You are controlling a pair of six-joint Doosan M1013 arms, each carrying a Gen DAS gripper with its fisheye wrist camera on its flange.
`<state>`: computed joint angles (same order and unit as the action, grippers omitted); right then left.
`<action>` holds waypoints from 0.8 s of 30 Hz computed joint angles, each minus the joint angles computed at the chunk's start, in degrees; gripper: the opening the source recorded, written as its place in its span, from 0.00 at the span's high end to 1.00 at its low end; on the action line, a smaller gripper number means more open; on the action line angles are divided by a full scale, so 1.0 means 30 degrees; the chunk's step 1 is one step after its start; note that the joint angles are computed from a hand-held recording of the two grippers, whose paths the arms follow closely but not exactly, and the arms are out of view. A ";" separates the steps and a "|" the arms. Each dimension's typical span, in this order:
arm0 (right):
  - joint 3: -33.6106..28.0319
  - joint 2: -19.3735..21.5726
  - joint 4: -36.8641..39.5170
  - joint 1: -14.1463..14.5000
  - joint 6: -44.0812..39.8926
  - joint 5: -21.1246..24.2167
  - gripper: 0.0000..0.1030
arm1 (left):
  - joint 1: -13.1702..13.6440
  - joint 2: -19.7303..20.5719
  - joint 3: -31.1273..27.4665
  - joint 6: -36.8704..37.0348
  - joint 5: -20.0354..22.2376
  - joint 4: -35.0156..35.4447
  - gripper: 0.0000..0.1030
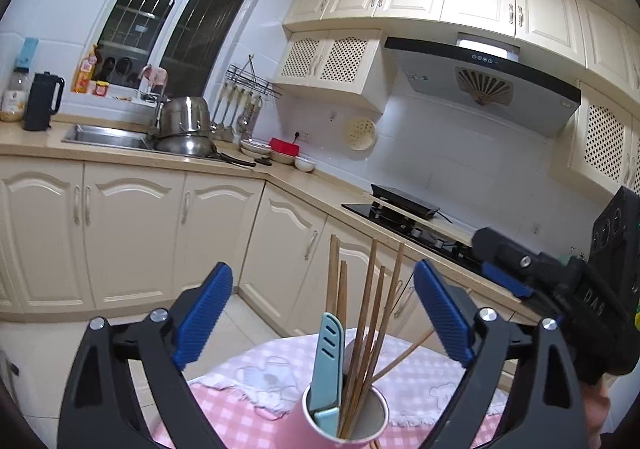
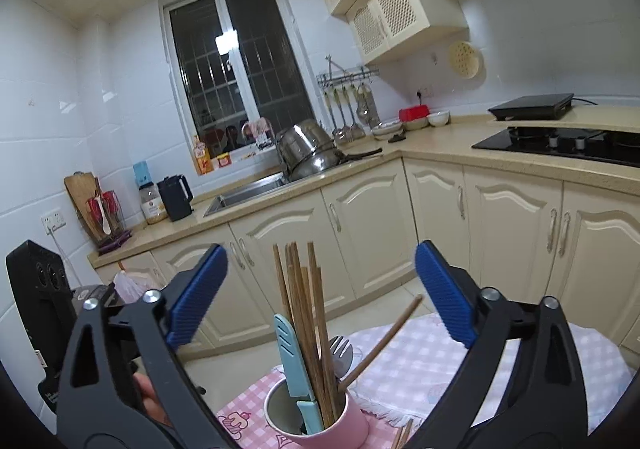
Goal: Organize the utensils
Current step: 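Lower the knife and chopstick into the pink cup and open both grippers, then withdraw both grippers from the cup back to the last chopsticks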
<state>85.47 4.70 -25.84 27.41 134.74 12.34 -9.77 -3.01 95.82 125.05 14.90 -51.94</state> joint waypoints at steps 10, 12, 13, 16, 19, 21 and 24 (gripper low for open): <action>0.1040 -0.1465 -0.0353 0.0058 0.0801 0.1572 0.06 | -0.0549 -0.1345 0.0555 -0.5094 0.0440 0.6453 0.12; 0.1273 -0.1750 -0.0001 0.0063 0.0588 0.2072 0.06 | -0.0693 -0.1524 0.0600 -0.5977 0.0656 0.7417 0.12; 0.1387 -0.1868 0.0208 0.0076 0.0441 0.2214 0.06 | -0.0765 -0.1612 0.0637 -0.6363 0.0774 0.7850 0.12; 0.1715 -0.2218 0.0966 0.0070 -0.0166 0.2781 0.06 | -0.0981 -0.1878 0.0814 -0.7268 0.1028 0.8940 0.12; 0.1956 -0.2438 0.1796 0.0061 -0.0695 0.3465 0.06 | -0.1201 -0.2120 0.0998 -0.8181 0.1387 0.9994 0.12; 0.2117 -0.2548 0.2358 0.0030 -0.1022 0.4039 0.06 | -0.1344 -0.2193 0.1056 -0.8690 0.1751 1.0603 0.12; 0.2295 -0.2587 0.3390 -0.0034 -0.1685 0.4977 0.06 | -0.1547 -0.2326 0.1270 -0.9330 0.2113 1.1423 0.12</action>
<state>92.35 -3.06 -15.67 27.30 129.69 27.27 -14.41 -9.99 99.63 97.06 21.24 -17.67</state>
